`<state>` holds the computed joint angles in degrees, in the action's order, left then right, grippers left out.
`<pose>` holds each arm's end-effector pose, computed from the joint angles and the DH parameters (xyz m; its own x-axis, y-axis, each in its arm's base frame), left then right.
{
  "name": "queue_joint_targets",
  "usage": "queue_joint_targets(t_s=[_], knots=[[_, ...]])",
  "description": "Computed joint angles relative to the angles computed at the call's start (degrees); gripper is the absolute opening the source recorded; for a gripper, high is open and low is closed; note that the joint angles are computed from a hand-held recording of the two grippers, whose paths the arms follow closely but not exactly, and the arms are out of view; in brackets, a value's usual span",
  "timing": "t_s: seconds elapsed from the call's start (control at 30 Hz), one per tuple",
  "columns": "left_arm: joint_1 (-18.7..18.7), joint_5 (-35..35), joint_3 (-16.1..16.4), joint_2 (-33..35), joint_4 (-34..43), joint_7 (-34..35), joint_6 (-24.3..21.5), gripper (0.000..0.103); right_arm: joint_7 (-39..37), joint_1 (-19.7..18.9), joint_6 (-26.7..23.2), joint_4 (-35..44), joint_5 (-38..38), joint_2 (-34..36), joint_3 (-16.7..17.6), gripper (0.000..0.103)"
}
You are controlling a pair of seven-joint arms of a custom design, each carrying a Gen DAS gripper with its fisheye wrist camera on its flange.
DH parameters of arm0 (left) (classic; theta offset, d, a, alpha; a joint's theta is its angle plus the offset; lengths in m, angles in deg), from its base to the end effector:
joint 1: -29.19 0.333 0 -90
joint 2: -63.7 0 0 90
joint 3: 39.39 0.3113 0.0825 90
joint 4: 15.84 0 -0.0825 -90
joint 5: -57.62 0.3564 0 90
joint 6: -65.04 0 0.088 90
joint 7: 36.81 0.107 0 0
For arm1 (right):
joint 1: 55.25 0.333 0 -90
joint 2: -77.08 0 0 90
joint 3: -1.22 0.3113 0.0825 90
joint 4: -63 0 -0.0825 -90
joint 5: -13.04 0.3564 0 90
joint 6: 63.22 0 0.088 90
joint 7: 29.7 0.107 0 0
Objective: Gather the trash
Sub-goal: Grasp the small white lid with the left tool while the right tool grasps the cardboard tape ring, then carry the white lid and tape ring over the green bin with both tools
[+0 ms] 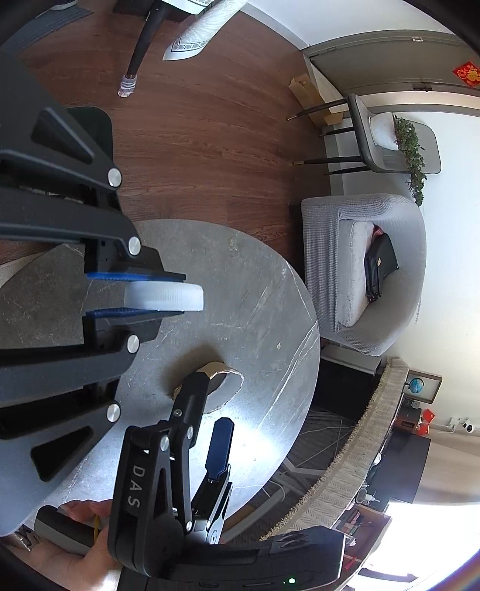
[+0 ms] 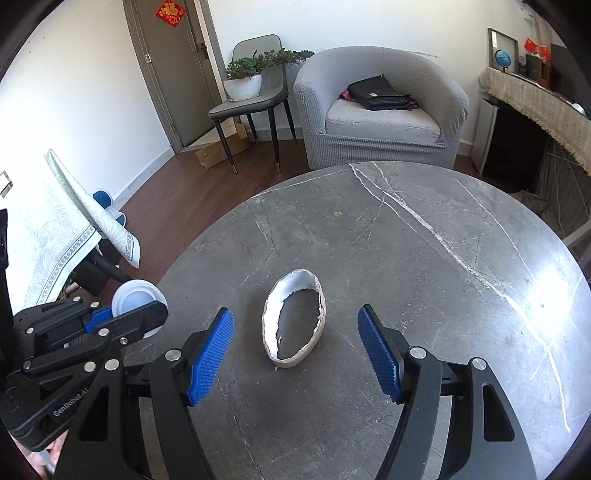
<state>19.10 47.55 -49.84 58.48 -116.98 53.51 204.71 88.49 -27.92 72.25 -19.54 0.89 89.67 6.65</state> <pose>0.5177 -0.2000 0.6785 -0.3326 -0.9304 0.1538 -0.7174 0.1437 -0.6817 0.5496 0.3411 0.6453 0.2128 -0.9680 -0.1331 -0.7566 -0.0771 -0.6493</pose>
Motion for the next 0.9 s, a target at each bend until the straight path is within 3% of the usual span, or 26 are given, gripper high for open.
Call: queue_joint_targets(t_s=[0.2,0.4,0.9], knots=[[0.6,-0.3,0.7,-1.5,-1.2,1.4,-0.1,0.012,-0.4,1.9,-5.2,5.2,-3.1,3.4,-0.6,0.051],[1.4,-1.6,1.7,-2.8,-2.2,2.6,-0.4,0.012,0.7,2.7,-6.3,7.6,-4.5,4.9,-1.1,0.036],[4.3,-0.4,3.7,-6.2,-5.8,3.3,-1.0,0.012,-4.3,4.2,-3.2,15.0,2.1,10.1,0.2,0.036]])
